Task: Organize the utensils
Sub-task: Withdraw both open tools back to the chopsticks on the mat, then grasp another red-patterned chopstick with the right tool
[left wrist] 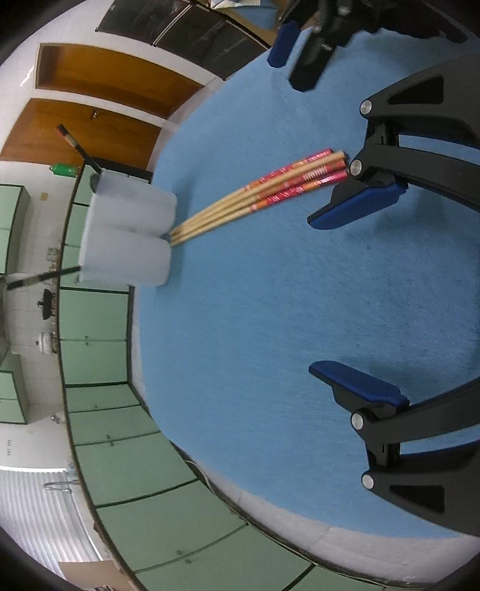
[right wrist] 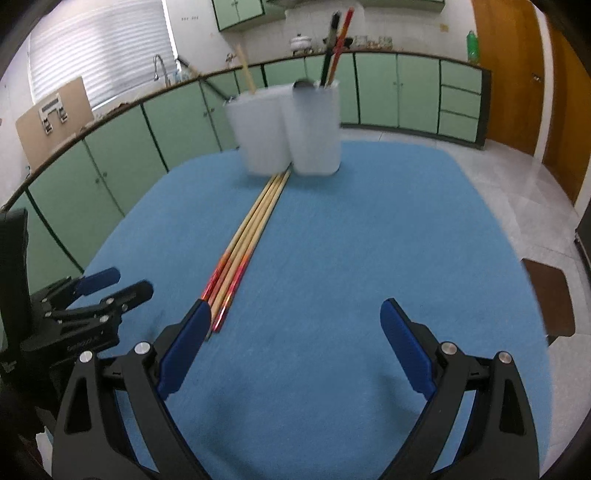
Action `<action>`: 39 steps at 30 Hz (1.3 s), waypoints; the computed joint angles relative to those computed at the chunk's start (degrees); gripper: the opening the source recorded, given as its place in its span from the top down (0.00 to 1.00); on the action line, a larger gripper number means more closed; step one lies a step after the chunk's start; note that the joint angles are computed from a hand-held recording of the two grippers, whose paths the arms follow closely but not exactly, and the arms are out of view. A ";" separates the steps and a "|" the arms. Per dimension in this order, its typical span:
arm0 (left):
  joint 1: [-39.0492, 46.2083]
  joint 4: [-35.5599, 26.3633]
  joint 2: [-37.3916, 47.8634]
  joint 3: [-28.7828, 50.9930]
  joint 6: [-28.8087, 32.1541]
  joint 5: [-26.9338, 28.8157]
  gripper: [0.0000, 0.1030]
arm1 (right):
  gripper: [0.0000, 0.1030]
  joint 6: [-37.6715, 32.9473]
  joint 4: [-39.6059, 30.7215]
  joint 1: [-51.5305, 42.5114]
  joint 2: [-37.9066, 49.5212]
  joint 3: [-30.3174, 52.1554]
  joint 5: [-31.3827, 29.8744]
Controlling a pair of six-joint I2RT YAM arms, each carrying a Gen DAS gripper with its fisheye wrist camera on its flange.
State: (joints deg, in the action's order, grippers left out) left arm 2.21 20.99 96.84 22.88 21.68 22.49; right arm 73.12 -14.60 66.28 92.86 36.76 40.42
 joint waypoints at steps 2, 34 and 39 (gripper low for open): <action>0.43 -0.38 0.31 0.09 0.10 0.18 0.30 | 0.13 -0.28 0.06 -0.30 1.74 1.21 -0.71; 2.70 -4.06 1.13 2.15 1.44 0.81 0.27 | 0.21 -4.59 -7.90 -2.62 12.08 11.49 -4.87; 2.65 -3.63 1.10 1.98 1.31 0.80 0.27 | 0.21 -6.12 -6.82 -3.38 13.06 12.51 -5.77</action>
